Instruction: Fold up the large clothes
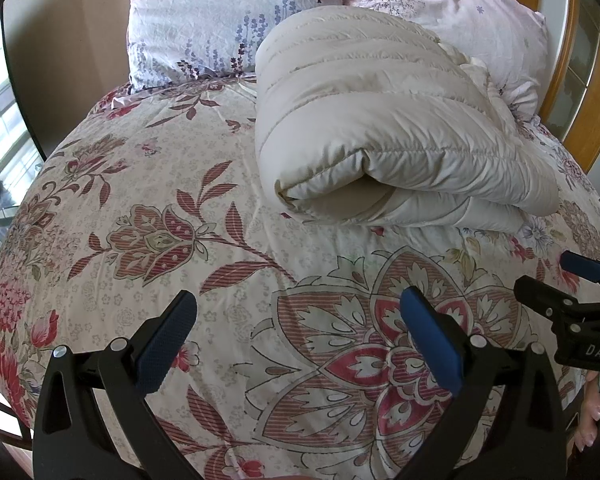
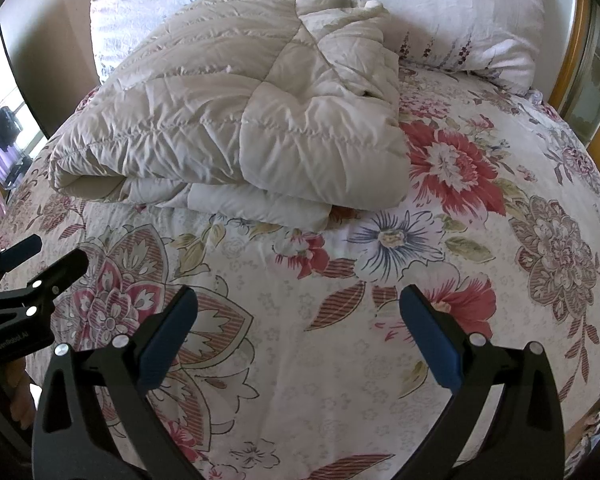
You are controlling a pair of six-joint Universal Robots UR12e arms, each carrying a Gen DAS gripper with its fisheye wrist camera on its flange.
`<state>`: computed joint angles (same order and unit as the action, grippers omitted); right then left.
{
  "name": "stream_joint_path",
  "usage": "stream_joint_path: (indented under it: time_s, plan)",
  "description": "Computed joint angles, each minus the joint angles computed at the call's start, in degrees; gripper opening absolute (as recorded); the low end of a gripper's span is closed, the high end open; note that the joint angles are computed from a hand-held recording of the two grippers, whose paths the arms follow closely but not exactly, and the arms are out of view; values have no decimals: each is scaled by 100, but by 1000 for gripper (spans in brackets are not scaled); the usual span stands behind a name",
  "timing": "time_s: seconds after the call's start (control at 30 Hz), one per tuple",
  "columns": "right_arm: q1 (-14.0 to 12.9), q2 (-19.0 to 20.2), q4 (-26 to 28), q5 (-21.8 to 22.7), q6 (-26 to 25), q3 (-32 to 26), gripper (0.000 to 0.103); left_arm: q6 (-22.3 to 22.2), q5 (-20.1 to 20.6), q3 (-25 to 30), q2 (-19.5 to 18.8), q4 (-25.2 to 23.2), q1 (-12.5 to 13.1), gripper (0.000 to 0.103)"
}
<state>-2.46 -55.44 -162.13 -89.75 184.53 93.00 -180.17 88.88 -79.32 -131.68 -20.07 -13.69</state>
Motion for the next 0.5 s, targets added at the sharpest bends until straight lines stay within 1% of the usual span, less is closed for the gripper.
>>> stream_joint_path:
  time_s: [0.5]
  plan:
    - [-22, 9, 43, 78, -19, -13, 101, 16, -63, 51, -29, -100, 26, 102]
